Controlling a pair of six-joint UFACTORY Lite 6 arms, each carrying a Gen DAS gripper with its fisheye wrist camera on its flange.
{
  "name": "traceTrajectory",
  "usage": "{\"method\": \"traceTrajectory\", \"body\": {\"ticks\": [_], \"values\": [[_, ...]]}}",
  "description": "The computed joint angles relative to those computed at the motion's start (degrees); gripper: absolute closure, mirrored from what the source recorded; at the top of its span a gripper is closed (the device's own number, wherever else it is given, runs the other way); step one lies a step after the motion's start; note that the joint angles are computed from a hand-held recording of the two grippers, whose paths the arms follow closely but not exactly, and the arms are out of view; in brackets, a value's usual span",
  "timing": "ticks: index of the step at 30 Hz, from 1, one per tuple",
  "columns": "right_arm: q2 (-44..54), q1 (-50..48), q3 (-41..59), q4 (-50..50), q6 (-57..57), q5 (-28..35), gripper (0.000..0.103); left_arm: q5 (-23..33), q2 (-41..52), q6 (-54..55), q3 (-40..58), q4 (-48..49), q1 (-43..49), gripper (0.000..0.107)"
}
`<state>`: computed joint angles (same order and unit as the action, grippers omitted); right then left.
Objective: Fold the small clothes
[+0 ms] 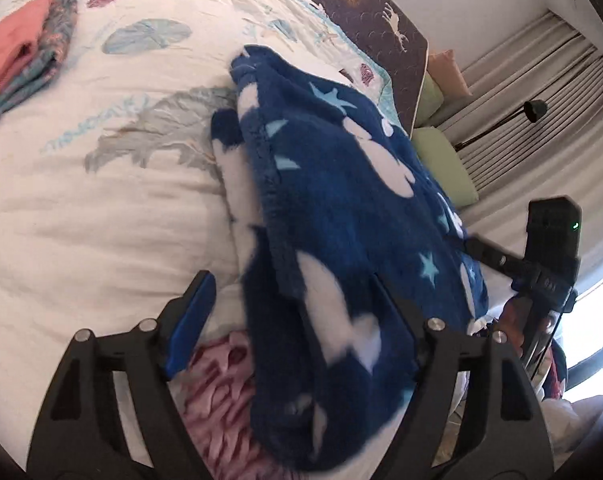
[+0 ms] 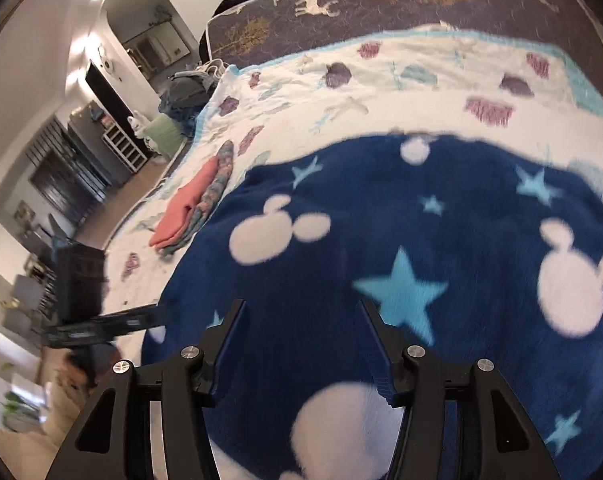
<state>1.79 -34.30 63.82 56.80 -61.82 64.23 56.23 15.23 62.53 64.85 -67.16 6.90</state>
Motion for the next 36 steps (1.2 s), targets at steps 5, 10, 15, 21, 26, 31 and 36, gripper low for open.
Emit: {"method": "traceTrajectory", "body": {"ticks": [5,10,15,21,26,31,36], "values": [[2.1,0.3,-5.7,4.6,-1.9,-2.3,0.045,1.0,4.2,-2.1,3.5,-3.5,0.1,0.045],[-1.7,-3.7,-4.8,4.2,0.4,3.2,0.045,1.1,3.1,-1.1,3.4,-3.6,-0.3,0.067],[-0.1,-7.3,-7.0,-1.0,0.7,9.0,0.045,0.6,4.7,-2.5,5.0,-3.3,-1.2,0.059],[3.6,-10.4,-6.0,0.8,1.6,13.0,0.045,-0.6,5.1,-6.3,6.3,-2.2,-3.2,0.062],[-3.7,-13.1,-9.2,-3.5,-3.9,16.0,0.045,-3.7,-0.2,-8.4,4.2,-0.3,-4.6,0.071],[-6.2,-9.0,-15.5,-2.7,-7.0,6.9,0.037,-5.9,-7.6,-10.8,4.2,0.3,-8.0,0.073],[-5.6,-14.8,-12.6,-1.5,-8.3,13.6,0.035,-8.8,-10.0,-20.5,10.6,8.7,-14.0,0.073]]}}
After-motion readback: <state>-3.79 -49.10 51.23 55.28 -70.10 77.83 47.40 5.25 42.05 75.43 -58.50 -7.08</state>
